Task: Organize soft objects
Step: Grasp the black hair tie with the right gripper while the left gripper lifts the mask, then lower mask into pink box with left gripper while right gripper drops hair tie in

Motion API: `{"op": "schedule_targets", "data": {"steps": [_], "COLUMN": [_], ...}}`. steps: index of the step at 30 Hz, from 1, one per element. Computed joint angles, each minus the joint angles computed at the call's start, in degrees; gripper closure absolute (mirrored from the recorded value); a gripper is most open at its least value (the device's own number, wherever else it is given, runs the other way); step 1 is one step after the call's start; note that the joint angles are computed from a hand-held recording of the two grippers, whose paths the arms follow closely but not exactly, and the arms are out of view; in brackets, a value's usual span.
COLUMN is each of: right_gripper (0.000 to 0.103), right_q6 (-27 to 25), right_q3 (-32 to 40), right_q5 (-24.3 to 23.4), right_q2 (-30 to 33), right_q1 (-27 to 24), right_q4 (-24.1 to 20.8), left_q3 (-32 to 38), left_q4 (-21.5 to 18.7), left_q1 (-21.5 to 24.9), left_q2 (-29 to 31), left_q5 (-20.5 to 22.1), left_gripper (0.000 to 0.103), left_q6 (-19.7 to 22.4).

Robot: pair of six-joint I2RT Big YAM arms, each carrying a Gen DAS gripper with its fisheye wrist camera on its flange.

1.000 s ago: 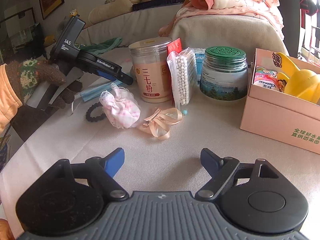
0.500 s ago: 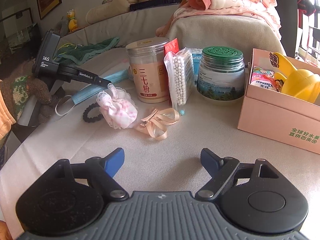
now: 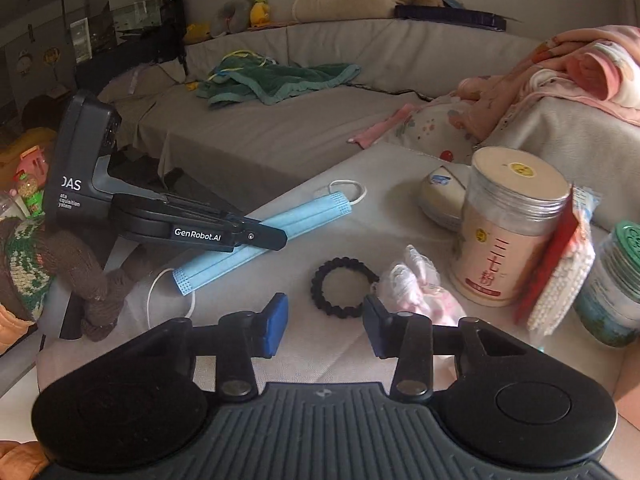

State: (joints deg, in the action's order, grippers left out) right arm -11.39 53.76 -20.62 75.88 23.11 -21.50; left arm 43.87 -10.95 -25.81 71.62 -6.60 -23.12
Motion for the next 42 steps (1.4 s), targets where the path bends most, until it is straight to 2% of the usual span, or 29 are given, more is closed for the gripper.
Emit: {"op": "schedule_targets", "data": {"steps": [2,6,8,11,16,21,24,26,30,33,34,37,40,42], "right_gripper": [0.074,0.080,0.096,0.096,0.096,0.096,0.096,0.096,0.096,0.096,0.096,0.096,0.096,0.096], "right_q6": [-0.05,0.81,1.14,0.87,0.90,-0.10,-1.73,-4.30,-7.10,-5.45,-4.61,-3.32,-1.75,-0.41], "right_q3": [3.00,7.40,8.65,8.89,5.06,-0.81,-3.83,-6.02,-7.54,-6.51,-6.47,-6.55,-6.26,-5.63], "right_q5": [2.27,7.40,8.88,6.45,-3.14,-5.98,-7.01,-8.51,-12.56,-16.10,-17.41,-20.04,-20.60,-19.65], "right_q2": [3.66,8.87,9.91,8.56,-0.38,-12.75,-19.78,-25.05,-30.63,-30.61,-30.41,-29.26,-26.56,-23.92], "right_q1": [2.43,5.01,5.27,4.55,-0.22,-7.65,-14.53,-21.61,-36.67,-45.39,-48.29,-52.49,-53.20,-52.67], "right_q4": [-1.33,-2.99,-3.73,-6.40,-8.14,-9.24,-11.97,-14.34,-16.97,-16.12,-14.55,-10.13,-6.57,-4.20], "left_q3": [-0.86,-2.04,-2.24,-2.05,-0.83,2.56,5.38,8.08,16.72,25.00,27.19,35.83,48.11,57.84], "left_q4": [0.79,1.79,1.78,0.82,-1.64,-5.20,-7.18,-8.42,-11.92,-12.89,-12.50,-9.66,-9.31,-10.18], "left_q1": [0.30,0.70,0.65,0.09,-3.73,-11.60,-17.00,-20.08,-23.95,-24.21,-24.03,-22.81,-21.41,-21.08], "left_q2": [-0.80,-2.15,-2.71,-3.66,-6.02,-5.53,-3.11,-0.40,7.18,12.70,14.06,19.73,28.47,35.62], "left_q5": [0.44,1.42,1.28,0.71,-1.53,-2.77,0.30,4.11,13.06,15.24,15.03,14.11,15.49,14.68], "left_gripper": [0.093,0.093,0.093,0.093,0.093,0.093,0.093,0.093,0.093,0.093,0.093,0.093,0.093,0.093], "left_q6": [-0.46,-1.24,-1.69,-2.01,-0.75,0.91,1.51,2.13,4.15,5.65,5.95,4.53,-1.05,-5.15]}}
